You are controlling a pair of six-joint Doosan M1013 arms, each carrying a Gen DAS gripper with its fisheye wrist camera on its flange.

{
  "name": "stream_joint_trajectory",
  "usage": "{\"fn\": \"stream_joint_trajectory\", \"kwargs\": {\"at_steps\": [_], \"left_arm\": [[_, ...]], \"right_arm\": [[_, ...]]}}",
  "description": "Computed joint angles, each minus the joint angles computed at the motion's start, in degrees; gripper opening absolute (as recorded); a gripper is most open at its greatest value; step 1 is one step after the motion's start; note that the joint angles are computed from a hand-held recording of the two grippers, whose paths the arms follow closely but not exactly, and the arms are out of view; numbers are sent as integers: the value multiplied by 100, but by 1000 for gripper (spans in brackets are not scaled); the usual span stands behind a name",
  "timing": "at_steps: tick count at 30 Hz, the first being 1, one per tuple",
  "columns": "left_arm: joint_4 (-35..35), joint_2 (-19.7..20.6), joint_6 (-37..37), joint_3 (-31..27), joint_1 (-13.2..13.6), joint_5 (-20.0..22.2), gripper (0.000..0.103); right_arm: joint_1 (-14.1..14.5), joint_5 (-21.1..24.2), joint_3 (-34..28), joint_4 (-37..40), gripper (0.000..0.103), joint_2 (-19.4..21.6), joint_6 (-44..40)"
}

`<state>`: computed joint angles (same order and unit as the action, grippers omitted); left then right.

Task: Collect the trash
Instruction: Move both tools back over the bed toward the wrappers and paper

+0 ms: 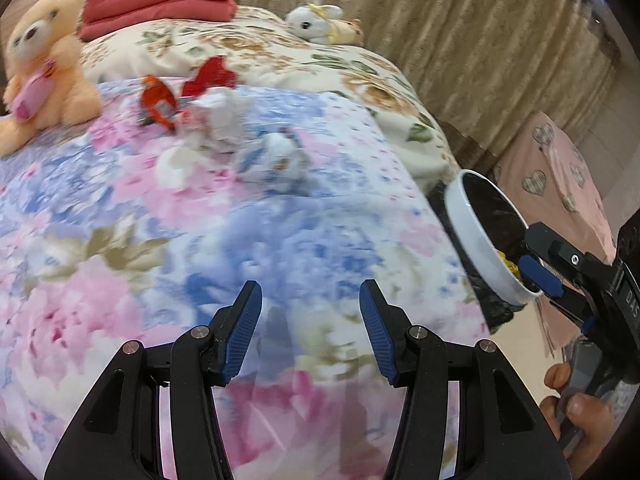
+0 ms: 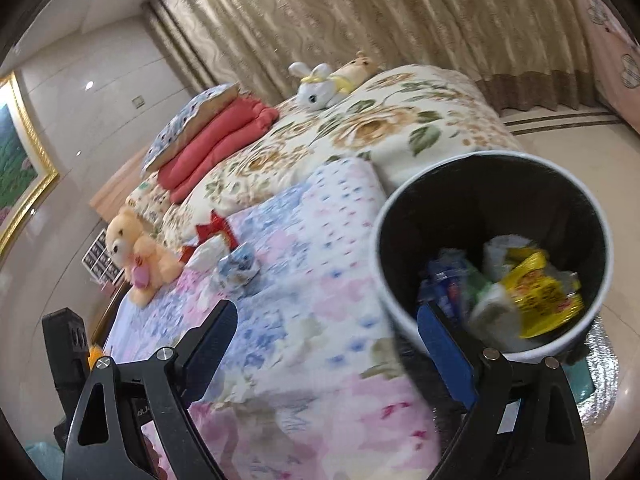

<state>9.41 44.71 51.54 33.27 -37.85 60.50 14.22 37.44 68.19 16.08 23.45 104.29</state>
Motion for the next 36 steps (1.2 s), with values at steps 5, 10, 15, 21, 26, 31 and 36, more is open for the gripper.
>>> {"fn": "stream_joint_trajectory", "kwargs": {"at_steps": [5,10,15,21,26,31,36], "left_arm": [[113,-226,-269,440,79,-181,51],[254,-366,-467,705,148,-264,52],[407,-503,-715,953,226,-368,52],[486,-534,-846,1006,320,-363,52],[496,-493,-858,945,387,-321,52],[486,-398,-794,773,451,-233,52],[467,-226,-677,479,529,-61,52]], "right_arm": [[114,177,-161,135,93,131,-203],[204,343,-321,224,93,252,-361],[274,484,-500,302,93,385,-504],[337,662,-725,389,93,558,-594],[383,784,-935,458,93,706,-644],[413,895,-1186,519,93,880,-700],[431,1036,-1516,566,93,1111,-704]]}}
